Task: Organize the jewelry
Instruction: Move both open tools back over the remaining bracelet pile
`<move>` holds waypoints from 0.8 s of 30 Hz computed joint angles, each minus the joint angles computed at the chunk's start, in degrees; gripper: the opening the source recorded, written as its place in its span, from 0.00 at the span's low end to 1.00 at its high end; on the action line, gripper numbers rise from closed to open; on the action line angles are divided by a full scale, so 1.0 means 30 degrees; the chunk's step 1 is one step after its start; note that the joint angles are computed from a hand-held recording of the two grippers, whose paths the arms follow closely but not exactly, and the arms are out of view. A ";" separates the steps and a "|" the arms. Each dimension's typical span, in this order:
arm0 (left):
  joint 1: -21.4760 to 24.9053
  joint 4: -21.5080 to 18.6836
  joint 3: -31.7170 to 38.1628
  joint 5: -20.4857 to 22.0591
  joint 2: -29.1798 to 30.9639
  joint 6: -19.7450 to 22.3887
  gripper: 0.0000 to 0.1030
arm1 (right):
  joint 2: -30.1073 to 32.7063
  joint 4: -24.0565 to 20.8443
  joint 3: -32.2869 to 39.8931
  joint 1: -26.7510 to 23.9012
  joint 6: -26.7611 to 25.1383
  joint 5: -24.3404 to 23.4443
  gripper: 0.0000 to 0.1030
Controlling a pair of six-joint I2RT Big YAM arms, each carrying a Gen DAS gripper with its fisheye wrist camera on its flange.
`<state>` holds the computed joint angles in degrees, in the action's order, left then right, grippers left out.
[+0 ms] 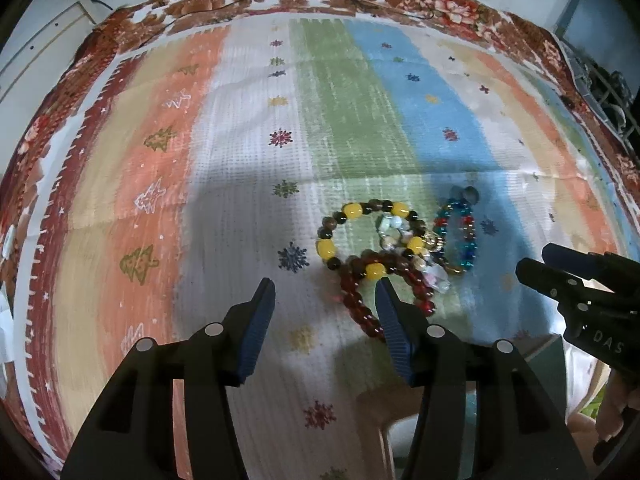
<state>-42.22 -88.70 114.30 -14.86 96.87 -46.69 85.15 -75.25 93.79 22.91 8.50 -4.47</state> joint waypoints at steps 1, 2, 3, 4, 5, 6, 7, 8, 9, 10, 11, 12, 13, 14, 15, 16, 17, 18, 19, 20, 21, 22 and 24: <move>0.0043 -0.0012 0.0004 0.0020 0.0045 0.0086 0.51 | 0.0166 -0.0005 0.0103 0.0015 -0.0058 0.0067 0.46; 0.0107 0.0008 -0.0002 0.0048 0.0090 0.0263 0.51 | 0.0277 -0.0020 0.0188 0.0023 -0.0088 0.0107 0.46; 0.0172 -0.0016 0.0022 0.0017 0.0151 0.0388 0.51 | 0.0466 -0.0034 0.0338 0.0021 -0.0145 0.0146 0.46; 0.0230 -0.0058 0.0068 0.0007 0.0230 0.0461 0.51 | 0.0579 -0.0044 0.0440 0.0017 -0.0163 0.0165 0.46; 0.0277 -0.0060 0.0100 0.0039 0.0293 0.0525 0.51 | 0.0738 -0.0048 0.0573 0.0004 -0.0163 0.0220 0.46; 0.0304 -0.0061 0.0126 0.0052 0.0340 0.0570 0.51 | 0.0836 -0.0044 0.0652 -0.0015 -0.0165 0.0251 0.46; 0.0350 -0.0086 0.0223 0.0043 0.0434 0.0640 0.51 | 0.0942 -0.0034 0.0722 -0.0028 -0.0157 0.0308 0.46; 0.0383 -0.0099 0.0330 0.0036 0.0527 0.0712 0.51 | 0.1069 -0.0050 0.0808 -0.0048 -0.0163 0.0366 0.46; 0.0402 -0.0105 0.0438 0.0055 0.0619 0.0801 0.51 | 0.1177 -0.0073 0.0892 -0.0033 -0.0159 0.0414 0.46; 0.0407 -0.0130 0.0560 0.0049 0.0720 0.0891 0.51 | 0.1268 -0.0101 0.0962 -0.0037 -0.0180 0.0458 0.46; 0.0411 -0.0149 0.0667 0.0034 0.0809 0.0962 0.51 | 0.1348 -0.0129 0.1016 -0.0033 -0.0201 0.0487 0.46; 0.0422 -0.0166 0.0771 0.0030 0.0903 0.1091 0.51 | 0.1435 -0.0177 0.1074 -0.0043 -0.0240 0.0512 0.46; 0.0438 -0.0187 0.0860 0.0040 0.0987 0.1165 0.51 | 0.1491 -0.0197 0.1101 -0.0060 -0.0283 0.0536 0.46; 0.0466 -0.0205 0.0934 0.0054 0.1066 0.1206 0.51 | 0.1585 -0.0216 0.1163 -0.0069 -0.0327 0.0572 0.46; 0.0494 -0.0227 0.0988 0.0066 0.1138 0.1244 0.51 | 0.1665 -0.0236 0.1219 -0.0080 -0.0343 0.0599 0.46; 0.0531 -0.0263 0.1039 0.0087 0.1214 0.1298 0.51 | 0.1728 -0.0248 0.1258 -0.0069 -0.0323 0.0616 0.46; 0.0563 -0.0282 0.1063 0.0097 0.1265 0.1330 0.51 | 0.1845 -0.0294 0.1336 -0.0082 -0.0351 0.0621 0.46; 0.0608 -0.0312 0.1089 0.0123 0.1313 0.1367 0.51 | 0.1936 -0.0324 0.1389 -0.0080 -0.0379 0.0633 0.46; 0.0643 -0.0335 0.1091 0.0144 0.1350 0.1396 0.51 | 0.1996 -0.0316 0.1407 -0.0067 -0.0387 0.0659 0.46; 0.0678 -0.0338 0.1048 0.0157 0.1347 0.1428 0.51 | 0.2041 -0.0240 0.1387 -0.0049 -0.0401 0.0726 0.46; 0.0703 -0.0322 0.0990 0.0171 0.1330 0.1432 0.51 | 0.2050 -0.0206 0.1354 -0.0036 -0.0412 0.0763 0.46; 0.0731 -0.0288 0.0930 0.0236 0.1324 0.1445 0.51 | 0.2114 -0.0243 0.1374 -0.0033 -0.0413 0.0750 0.46; 0.0789 -0.0292 0.0884 0.0306 0.1357 0.1522 0.51 | 0.2283 -0.0346 0.1491 -0.0049 -0.0361 0.0578 0.46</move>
